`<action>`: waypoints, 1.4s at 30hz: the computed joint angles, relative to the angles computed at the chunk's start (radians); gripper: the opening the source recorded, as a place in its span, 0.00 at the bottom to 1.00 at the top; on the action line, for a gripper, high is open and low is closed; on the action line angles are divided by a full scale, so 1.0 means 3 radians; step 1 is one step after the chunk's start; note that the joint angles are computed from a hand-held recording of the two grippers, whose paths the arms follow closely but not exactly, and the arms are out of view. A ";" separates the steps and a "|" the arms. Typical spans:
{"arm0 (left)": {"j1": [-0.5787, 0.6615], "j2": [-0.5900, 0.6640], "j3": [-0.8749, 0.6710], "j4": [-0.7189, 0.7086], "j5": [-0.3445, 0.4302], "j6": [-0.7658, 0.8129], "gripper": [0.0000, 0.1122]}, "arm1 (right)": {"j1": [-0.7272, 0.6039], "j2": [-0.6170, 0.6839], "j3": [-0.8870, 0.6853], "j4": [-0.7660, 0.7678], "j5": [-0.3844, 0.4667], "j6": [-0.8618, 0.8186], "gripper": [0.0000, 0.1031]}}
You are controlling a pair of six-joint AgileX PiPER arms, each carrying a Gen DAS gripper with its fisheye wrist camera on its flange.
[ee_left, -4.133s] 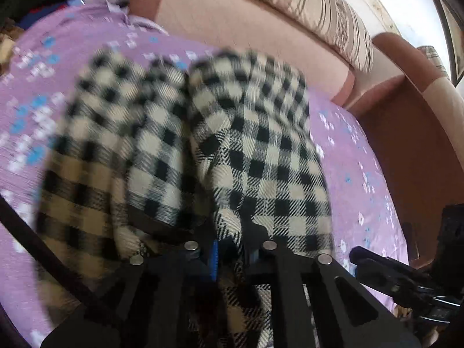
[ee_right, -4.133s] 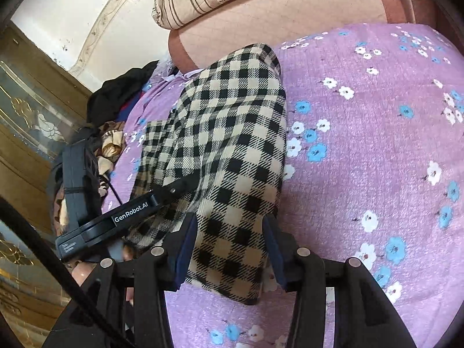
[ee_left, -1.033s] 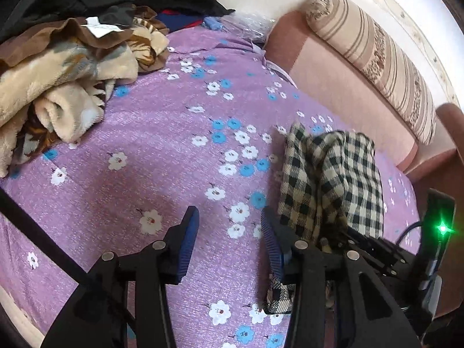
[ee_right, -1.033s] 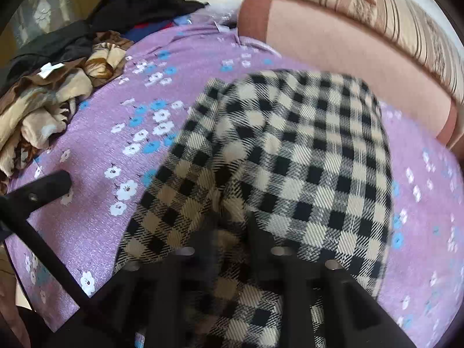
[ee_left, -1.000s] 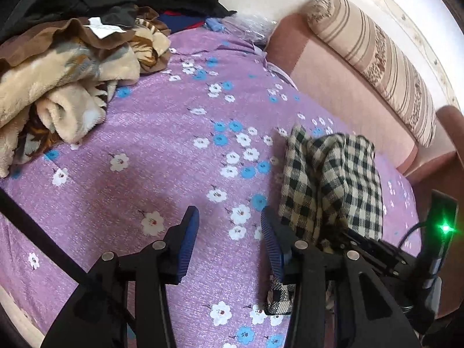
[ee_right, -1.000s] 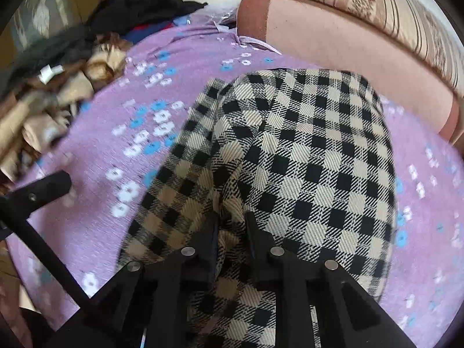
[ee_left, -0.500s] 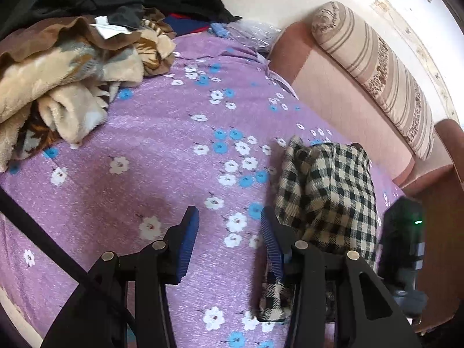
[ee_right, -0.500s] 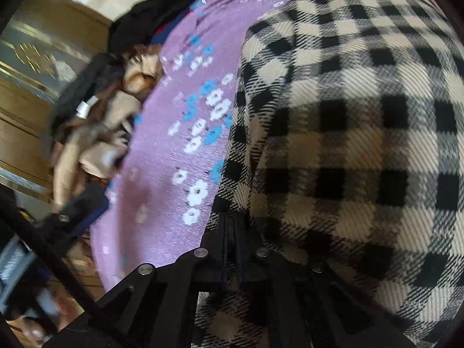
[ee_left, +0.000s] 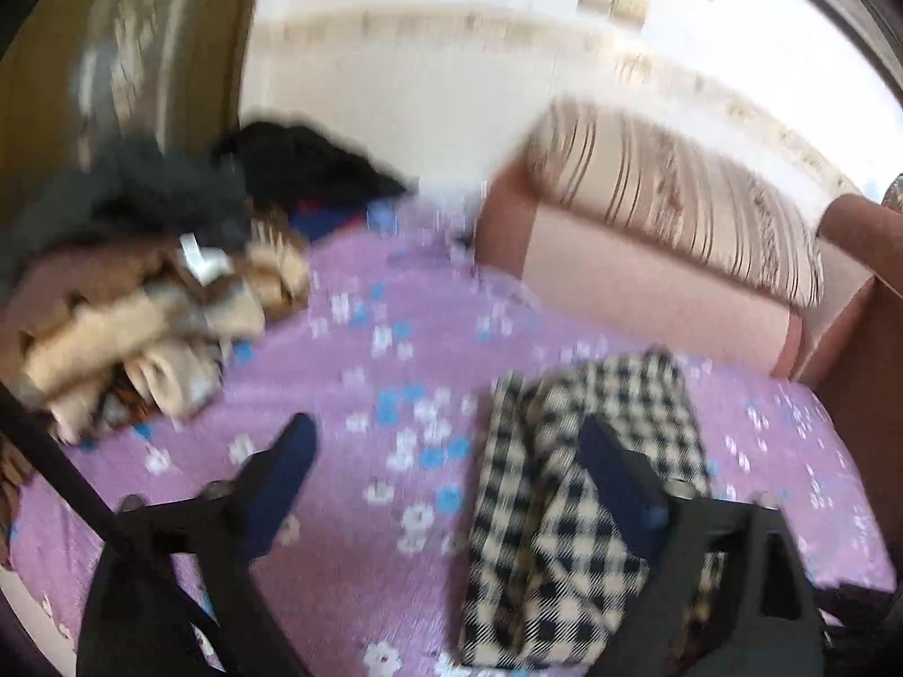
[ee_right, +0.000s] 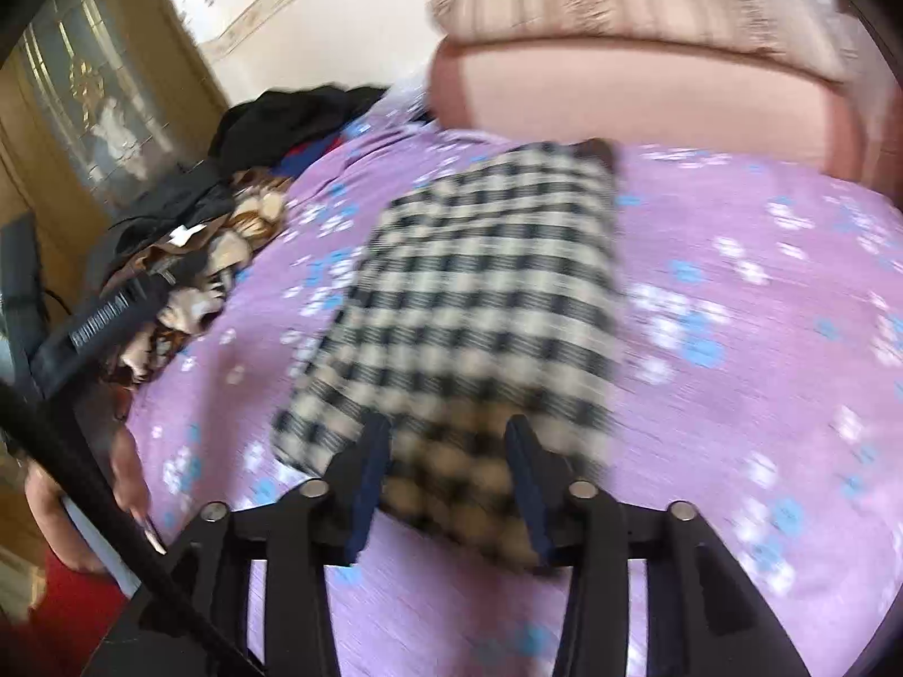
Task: Fold large clothes
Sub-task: 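Lay the folded shirt down on the bedspread and open both grippers, then push the folded shirt's edge with both open grippers to square it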
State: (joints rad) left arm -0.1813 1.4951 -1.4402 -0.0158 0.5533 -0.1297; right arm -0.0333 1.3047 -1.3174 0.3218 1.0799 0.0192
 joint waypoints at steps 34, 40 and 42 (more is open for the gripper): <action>-0.1847 -0.1188 0.0935 0.1921 0.0791 -0.1823 0.92 | -0.0668 -0.1251 0.0529 -0.0740 0.0184 -0.0160 0.71; -0.1612 -0.0541 0.0316 0.1773 0.0773 -0.1591 0.92 | -0.0503 -0.0783 0.0142 -0.0940 -0.0061 -0.0032 0.76; -0.1556 -0.0329 0.0153 0.1785 0.0782 -0.1569 0.92 | -0.0459 -0.0646 0.0153 -0.1046 -0.0230 0.0062 0.76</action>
State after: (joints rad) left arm -0.6482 1.3964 -1.3944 0.5198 0.7880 -0.6005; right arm -0.1709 1.1109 -1.2716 0.0080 1.0109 0.0378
